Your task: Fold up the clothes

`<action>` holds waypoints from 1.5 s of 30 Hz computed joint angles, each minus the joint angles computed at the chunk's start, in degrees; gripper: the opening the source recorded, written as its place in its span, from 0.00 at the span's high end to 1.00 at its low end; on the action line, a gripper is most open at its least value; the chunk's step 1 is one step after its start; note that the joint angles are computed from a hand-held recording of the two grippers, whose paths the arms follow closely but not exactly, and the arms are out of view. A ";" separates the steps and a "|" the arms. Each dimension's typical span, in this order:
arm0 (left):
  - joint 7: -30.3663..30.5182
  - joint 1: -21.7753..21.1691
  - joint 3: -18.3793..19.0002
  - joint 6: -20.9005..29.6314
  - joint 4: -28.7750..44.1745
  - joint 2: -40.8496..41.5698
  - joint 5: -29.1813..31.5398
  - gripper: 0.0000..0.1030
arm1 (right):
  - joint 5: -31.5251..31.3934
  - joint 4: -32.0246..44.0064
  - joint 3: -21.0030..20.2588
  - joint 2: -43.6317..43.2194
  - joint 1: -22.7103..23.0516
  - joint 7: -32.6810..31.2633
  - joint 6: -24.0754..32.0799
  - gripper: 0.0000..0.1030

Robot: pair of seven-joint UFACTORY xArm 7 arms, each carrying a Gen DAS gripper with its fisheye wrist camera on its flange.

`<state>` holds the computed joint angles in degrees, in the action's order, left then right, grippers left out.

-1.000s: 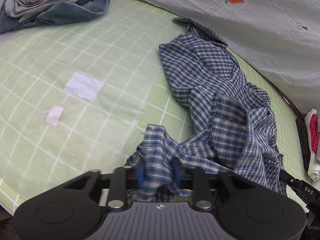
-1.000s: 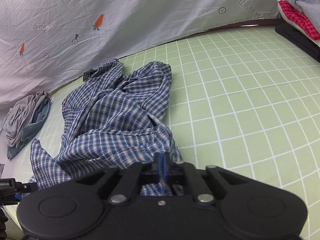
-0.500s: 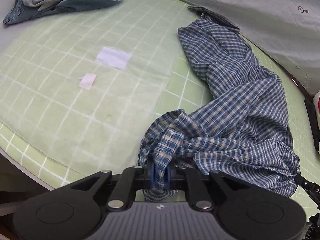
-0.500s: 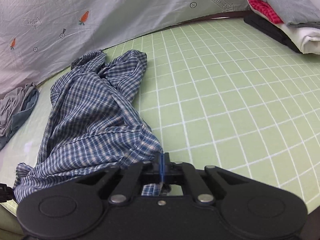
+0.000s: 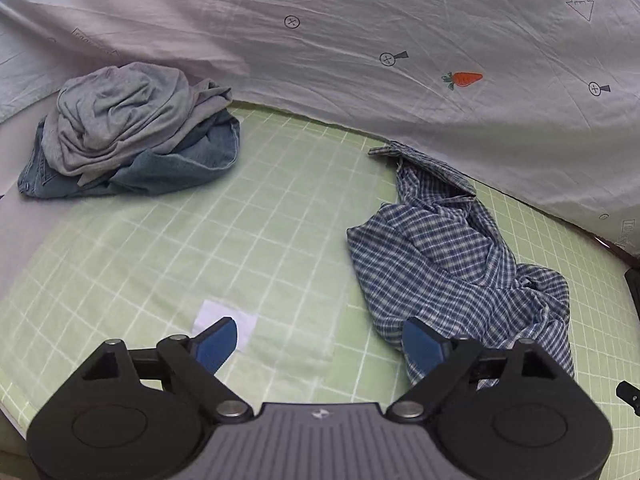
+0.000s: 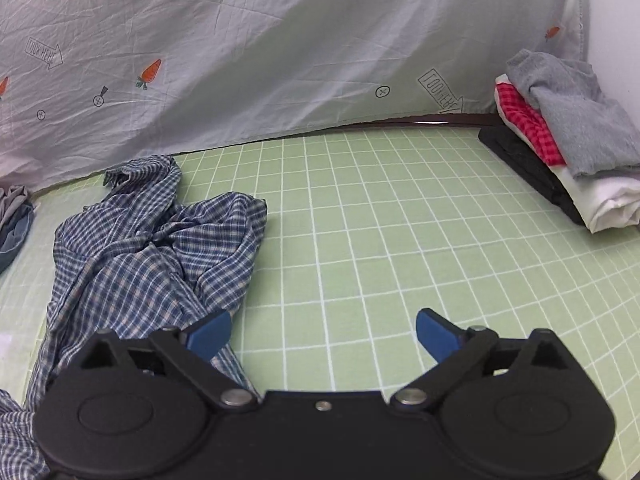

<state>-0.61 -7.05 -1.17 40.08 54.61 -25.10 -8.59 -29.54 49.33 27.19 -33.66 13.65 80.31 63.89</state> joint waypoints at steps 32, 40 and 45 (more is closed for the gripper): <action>5.11 -7.01 -7.60 2.23 31.51 37.78 -6.52 0.90 | -6.90 9.89 -18.03 27.89 -1.70 -11.86 -31.79 0.93; -5.19 -4.78 -3.88 -2.55 17.73 23.61 4.55 0.94 | -12.39 2.21 -12.56 14.59 -4.68 2.02 -17.24 0.96; -12.84 -0.20 -1.28 3.10 10.28 18.01 7.13 0.93 | -6.20 -4.25 -10.81 6.20 -4.55 1.63 -7.49 0.95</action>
